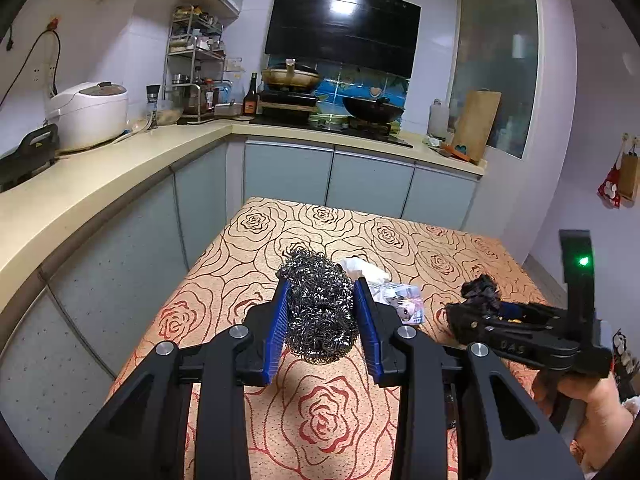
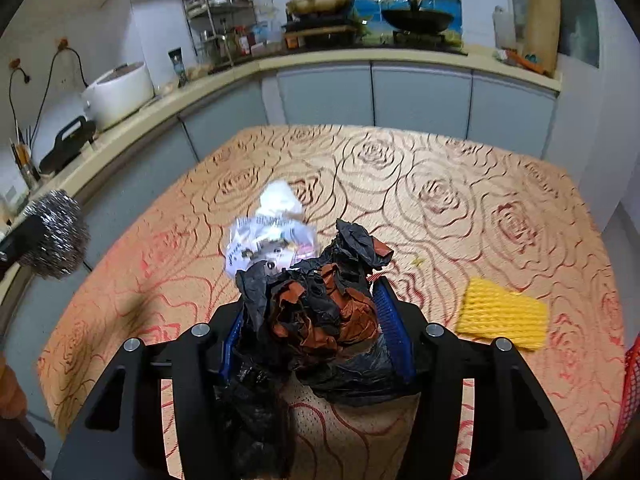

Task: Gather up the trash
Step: 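Carry the black bag toward the red wastebasket with the right tool while the left tool holds the steel wool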

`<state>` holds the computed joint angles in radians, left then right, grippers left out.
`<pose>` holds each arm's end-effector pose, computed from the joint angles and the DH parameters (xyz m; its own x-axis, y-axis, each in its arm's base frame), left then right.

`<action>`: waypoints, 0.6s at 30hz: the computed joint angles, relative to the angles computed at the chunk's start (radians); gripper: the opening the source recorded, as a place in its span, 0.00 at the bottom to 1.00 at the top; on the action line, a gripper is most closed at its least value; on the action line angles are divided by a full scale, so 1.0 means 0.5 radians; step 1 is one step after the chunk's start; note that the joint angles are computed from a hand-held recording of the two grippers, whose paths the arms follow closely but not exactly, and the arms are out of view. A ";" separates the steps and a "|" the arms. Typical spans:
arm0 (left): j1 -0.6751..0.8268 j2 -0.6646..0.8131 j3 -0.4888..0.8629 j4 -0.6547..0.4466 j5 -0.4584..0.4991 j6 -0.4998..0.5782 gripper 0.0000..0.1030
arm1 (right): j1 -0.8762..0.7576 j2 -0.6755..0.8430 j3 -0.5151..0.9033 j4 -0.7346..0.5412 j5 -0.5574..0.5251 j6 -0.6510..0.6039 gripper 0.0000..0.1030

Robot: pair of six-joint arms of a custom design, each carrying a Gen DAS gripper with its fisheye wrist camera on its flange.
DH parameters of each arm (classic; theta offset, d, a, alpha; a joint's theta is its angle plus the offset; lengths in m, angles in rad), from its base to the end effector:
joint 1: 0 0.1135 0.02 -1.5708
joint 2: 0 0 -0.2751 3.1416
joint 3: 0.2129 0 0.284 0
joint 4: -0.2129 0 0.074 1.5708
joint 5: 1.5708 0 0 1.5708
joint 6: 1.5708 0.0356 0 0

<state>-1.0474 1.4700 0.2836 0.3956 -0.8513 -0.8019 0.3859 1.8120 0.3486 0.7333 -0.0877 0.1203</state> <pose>0.1334 -0.1777 0.0831 -0.4673 -0.1378 -0.8733 -0.0423 0.9901 -0.1336 0.2366 0.0995 0.0381 -0.6657 -0.1414 -0.7327 -0.3581 0.9220 0.1474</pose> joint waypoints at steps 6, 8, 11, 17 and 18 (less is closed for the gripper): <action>-0.066 0.010 0.067 -0.066 -0.050 -0.004 0.30 | -0.076 -0.308 -0.164 -0.014 -0.016 -0.016 0.54; -0.094 0.018 0.091 -0.077 -0.072 0.008 0.30 | -0.134 -0.438 -0.226 -0.036 -0.052 -0.019 0.54; -0.138 0.036 0.130 -0.087 -0.095 0.019 0.30 | -0.217 -0.641 -0.320 -0.077 -0.076 -0.037 0.54; -0.200 0.128 0.246 -0.046 -0.089 0.102 0.30 | -0.460 -0.992 -0.479 -0.192 -0.207 -0.080 0.54; -0.207 0.143 0.265 -0.038 -0.084 0.116 0.30 | -0.507 -1.046 -0.499 -0.220 -0.233 -0.090 0.54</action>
<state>-1.1512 1.5416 0.4159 0.3765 -0.8933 -0.7439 0.1325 1.2887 0.0990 0.6231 -0.2044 0.0754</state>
